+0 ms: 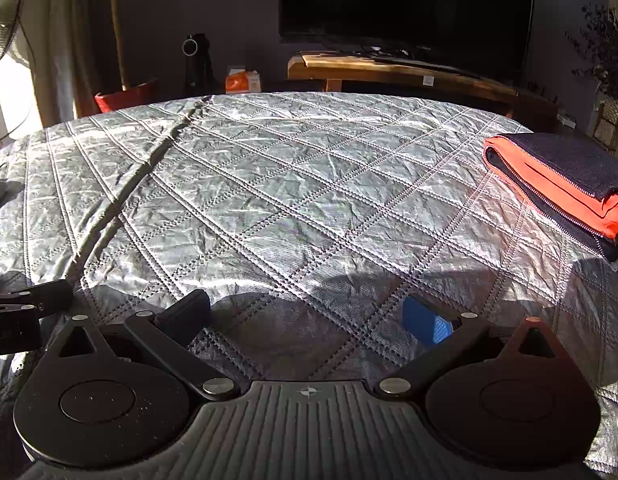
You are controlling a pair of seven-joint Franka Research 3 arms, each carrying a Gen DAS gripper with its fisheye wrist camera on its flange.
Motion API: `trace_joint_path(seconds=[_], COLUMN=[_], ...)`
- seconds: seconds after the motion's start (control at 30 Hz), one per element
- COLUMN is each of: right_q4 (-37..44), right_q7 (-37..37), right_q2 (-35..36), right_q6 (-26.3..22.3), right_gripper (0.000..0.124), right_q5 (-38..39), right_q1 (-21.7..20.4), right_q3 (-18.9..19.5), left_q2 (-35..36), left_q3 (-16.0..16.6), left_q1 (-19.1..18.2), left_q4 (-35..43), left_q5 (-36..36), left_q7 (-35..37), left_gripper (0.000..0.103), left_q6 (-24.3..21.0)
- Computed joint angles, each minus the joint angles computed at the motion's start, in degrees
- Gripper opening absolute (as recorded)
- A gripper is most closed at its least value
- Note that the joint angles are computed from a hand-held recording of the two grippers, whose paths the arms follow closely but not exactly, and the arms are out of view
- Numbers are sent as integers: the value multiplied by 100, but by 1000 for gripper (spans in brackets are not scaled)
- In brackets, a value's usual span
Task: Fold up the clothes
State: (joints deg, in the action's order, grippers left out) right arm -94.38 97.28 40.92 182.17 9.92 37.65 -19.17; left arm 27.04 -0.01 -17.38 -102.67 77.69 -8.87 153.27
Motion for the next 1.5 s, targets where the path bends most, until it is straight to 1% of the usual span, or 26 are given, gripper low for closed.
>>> trace_joint_path(seconds=[1.5], right_q4=[37], right_q7=[4], right_q2=[30], right_q6=[-11], right_gripper=[103], right_q5=[6], right_q1=[1], right_q3=[-2], left_q2=[31], left_q3=[28], left_q1=[-13], left_q4=[60], left_q5=[-81], left_q7=[83], left_gripper=[103], left_q6=[38])
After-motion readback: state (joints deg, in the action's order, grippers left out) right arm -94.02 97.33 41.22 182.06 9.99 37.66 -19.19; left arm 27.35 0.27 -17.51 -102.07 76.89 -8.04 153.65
